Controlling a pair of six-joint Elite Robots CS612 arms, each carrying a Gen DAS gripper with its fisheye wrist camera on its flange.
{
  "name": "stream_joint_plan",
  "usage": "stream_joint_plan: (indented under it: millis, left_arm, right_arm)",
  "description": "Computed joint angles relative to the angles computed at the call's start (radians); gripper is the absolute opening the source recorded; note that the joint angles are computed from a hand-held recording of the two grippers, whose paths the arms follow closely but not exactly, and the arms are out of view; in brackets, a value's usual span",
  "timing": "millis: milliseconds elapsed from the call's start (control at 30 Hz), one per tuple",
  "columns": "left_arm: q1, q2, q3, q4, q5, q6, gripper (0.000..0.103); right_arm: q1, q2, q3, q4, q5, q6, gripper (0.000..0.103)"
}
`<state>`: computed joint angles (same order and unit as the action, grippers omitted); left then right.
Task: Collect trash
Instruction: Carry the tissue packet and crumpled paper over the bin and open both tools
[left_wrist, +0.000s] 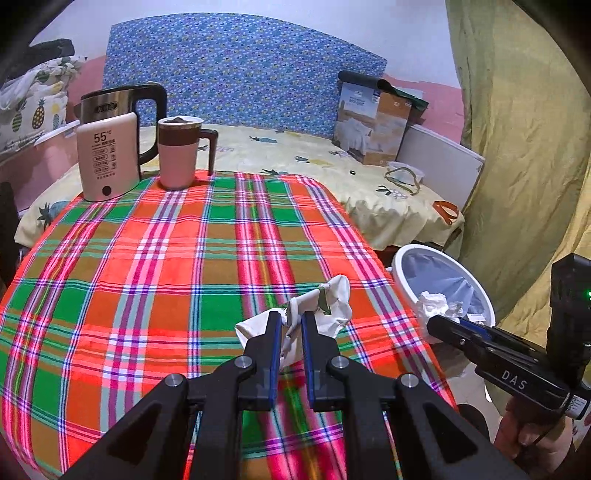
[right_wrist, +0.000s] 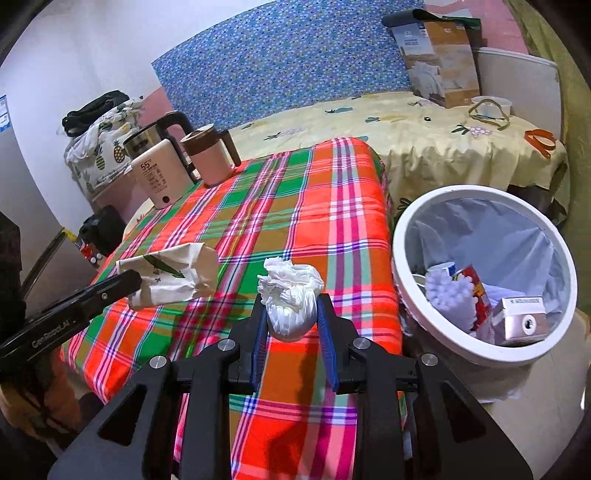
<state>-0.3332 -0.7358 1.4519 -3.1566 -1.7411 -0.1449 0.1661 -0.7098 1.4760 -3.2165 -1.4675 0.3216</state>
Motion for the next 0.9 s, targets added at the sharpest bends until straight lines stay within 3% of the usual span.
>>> stream_joint_plan:
  millis: [400, 900]
  left_arm:
    - [-0.028, 0.013, -0.034, 0.037, -0.045, 0.035, 0.011]
    - [-0.079, 0.046, -0.115, 0.099, -0.127, 0.106, 0.011]
  right_arm:
    - [-0.015, -0.017, 0.04, -0.027, -0.046, 0.029, 0.028]
    - [-0.051, -0.05, 0.113, -0.061, -0.155, 0.116, 0.028]
